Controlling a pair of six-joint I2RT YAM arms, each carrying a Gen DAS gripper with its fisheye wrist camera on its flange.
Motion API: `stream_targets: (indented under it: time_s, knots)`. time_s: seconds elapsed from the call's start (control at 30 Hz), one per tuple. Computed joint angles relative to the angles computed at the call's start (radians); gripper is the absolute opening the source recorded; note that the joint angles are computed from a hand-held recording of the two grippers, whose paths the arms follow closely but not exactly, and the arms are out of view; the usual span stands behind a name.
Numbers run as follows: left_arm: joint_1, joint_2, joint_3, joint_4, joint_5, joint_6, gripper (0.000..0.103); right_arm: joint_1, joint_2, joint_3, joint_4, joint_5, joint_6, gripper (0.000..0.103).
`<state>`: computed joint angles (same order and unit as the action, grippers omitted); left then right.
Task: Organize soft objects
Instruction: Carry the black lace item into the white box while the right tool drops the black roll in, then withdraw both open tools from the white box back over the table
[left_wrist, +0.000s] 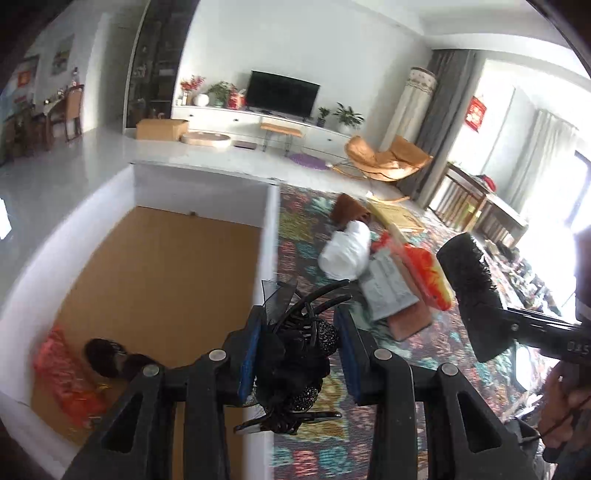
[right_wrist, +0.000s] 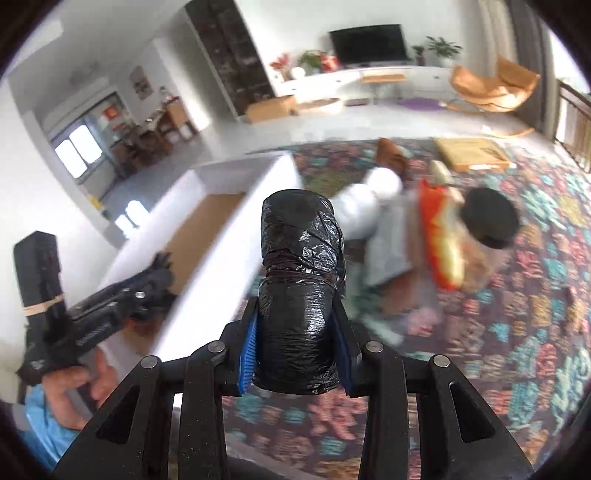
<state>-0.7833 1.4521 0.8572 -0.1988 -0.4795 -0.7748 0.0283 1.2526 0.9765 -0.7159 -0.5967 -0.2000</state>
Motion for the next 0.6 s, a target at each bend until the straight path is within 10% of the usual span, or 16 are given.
stream_targets:
  time_s: [0.13,0.27,0.6]
  knots:
    - [0.098,-0.133,-0.087,-0.221,-0.093,-0.077,0.039,0.335,0.056,0.027,0.117,-0.007,0.225,0.041]
    - [0.188,-0.115,-0.171,-0.302,-0.116,-0.199,0.103,0.507,0.173,0.019,0.213,-0.009,0.334,0.064]
    - [-0.059,0.015,-0.023,-0.162,-0.177,-0.228,0.103,0.149,-0.072,-0.43,0.432,0.478,0.006,0.069]
